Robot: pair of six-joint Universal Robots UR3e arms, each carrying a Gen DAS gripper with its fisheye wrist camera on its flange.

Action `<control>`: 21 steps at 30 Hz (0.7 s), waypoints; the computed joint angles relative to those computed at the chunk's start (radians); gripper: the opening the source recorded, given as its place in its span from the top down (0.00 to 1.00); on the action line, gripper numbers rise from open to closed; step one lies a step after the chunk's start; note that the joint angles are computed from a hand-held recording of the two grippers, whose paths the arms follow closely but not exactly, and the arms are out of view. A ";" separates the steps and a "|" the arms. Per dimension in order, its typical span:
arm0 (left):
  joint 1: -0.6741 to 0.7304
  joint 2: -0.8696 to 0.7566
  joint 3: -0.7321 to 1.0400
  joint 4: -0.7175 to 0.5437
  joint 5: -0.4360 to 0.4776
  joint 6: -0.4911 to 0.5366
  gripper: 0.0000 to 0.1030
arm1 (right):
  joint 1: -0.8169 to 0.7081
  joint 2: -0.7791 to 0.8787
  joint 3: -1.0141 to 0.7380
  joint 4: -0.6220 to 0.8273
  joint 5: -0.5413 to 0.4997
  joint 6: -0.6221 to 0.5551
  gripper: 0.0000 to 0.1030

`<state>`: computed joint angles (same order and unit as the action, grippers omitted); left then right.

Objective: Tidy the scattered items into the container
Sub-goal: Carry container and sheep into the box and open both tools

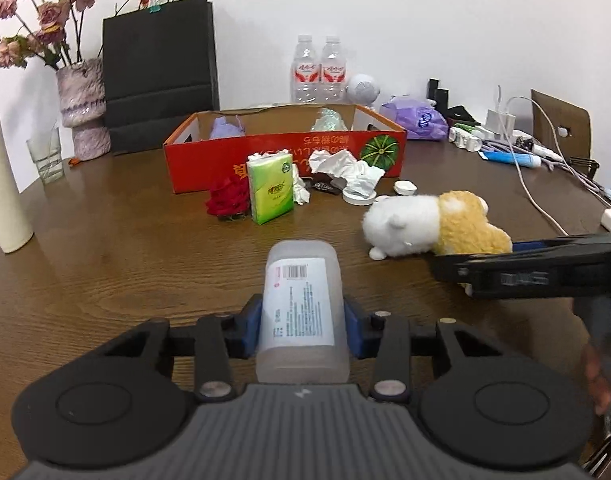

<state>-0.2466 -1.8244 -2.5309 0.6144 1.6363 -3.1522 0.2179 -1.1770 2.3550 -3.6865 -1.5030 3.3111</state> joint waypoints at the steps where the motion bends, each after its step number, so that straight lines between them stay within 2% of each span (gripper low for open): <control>1: 0.002 -0.002 -0.012 0.019 -0.001 -0.013 0.60 | 0.017 0.017 -0.030 0.023 -0.033 0.012 0.34; 2: 0.003 -0.008 -0.024 0.048 0.006 -0.030 0.60 | 0.022 0.023 -0.036 0.027 -0.051 0.023 0.50; 5: 0.002 -0.023 -0.049 0.156 0.027 -0.038 0.60 | 0.002 0.034 -0.019 -0.027 -0.030 0.049 0.53; 8: 0.034 0.022 -0.039 0.149 0.003 -0.021 0.60 | -0.042 0.019 0.022 -0.098 0.049 0.063 0.55; 12: 0.129 0.097 0.012 0.094 -0.099 -0.021 0.60 | -0.092 -0.054 0.061 -0.156 0.135 0.067 0.56; 15: 0.165 0.107 0.116 0.023 -0.133 0.004 0.60 | -0.138 -0.137 0.049 -0.114 0.204 0.067 0.56; 17: 0.192 0.089 0.226 -0.045 -0.184 0.046 0.60 | -0.159 -0.169 -0.019 -0.046 0.220 0.057 0.56; 19: 0.218 0.050 0.372 -0.152 -0.254 0.068 0.60 | -0.171 -0.154 -0.151 0.032 0.209 0.040 0.56; 21: 0.213 -0.038 0.581 -0.289 -0.278 0.054 0.60 | -0.175 -0.072 -0.360 0.133 0.192 0.017 0.55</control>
<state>-0.0338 -1.8621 -1.9497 0.3250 1.3584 -3.0986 0.0432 -1.2491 1.9945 -3.5537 -1.3106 3.3285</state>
